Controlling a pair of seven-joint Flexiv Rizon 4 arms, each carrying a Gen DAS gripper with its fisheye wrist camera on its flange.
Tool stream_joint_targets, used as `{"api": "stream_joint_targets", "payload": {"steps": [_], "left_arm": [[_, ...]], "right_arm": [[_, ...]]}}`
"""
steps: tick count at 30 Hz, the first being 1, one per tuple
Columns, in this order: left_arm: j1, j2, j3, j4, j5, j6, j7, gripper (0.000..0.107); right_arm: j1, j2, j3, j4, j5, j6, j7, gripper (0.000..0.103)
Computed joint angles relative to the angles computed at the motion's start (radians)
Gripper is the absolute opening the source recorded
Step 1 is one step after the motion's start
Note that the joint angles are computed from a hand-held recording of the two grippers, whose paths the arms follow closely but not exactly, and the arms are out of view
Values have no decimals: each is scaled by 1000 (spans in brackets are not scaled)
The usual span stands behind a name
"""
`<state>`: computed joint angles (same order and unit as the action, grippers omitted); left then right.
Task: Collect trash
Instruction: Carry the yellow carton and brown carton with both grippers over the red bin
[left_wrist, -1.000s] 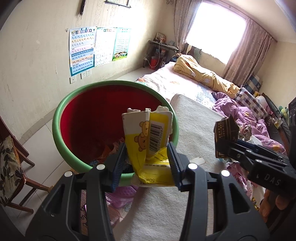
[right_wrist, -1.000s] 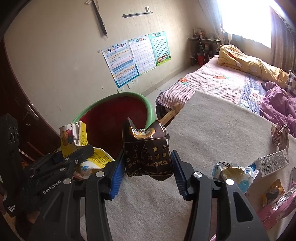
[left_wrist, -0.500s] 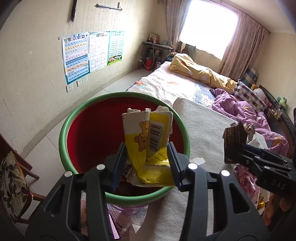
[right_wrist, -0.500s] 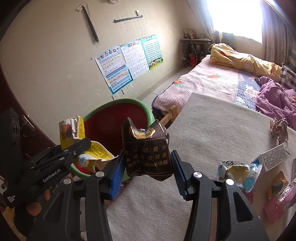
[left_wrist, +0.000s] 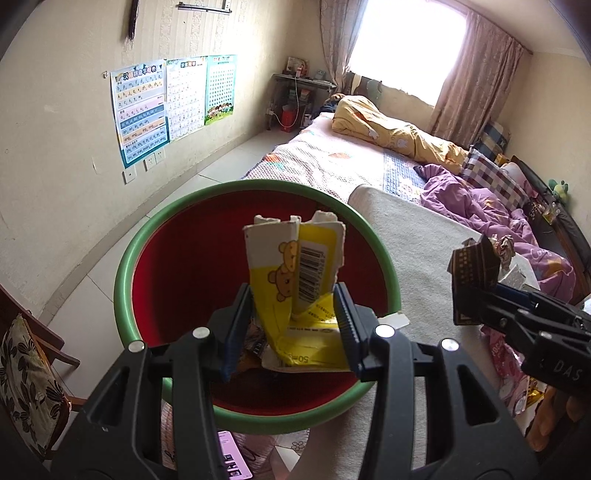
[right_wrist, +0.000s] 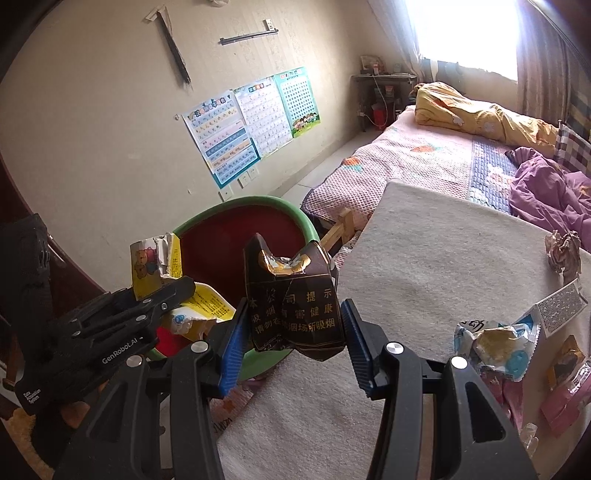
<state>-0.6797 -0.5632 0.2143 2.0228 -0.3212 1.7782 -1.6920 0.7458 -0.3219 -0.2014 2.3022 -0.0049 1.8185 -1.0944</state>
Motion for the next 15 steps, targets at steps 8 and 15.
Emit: {"api": "stream_joint_targets", "payload": {"steps": [8, 15], "left_arm": [[30, -11, -6, -19, 29, -35, 9, 43], [65, -16, -15, -33, 63, -65, -12, 43]], "right_arm": [[-39, -27, 48, -36, -15, -7, 21, 46], [-41, -44, 55, -66, -46, -18, 33, 45]]}}
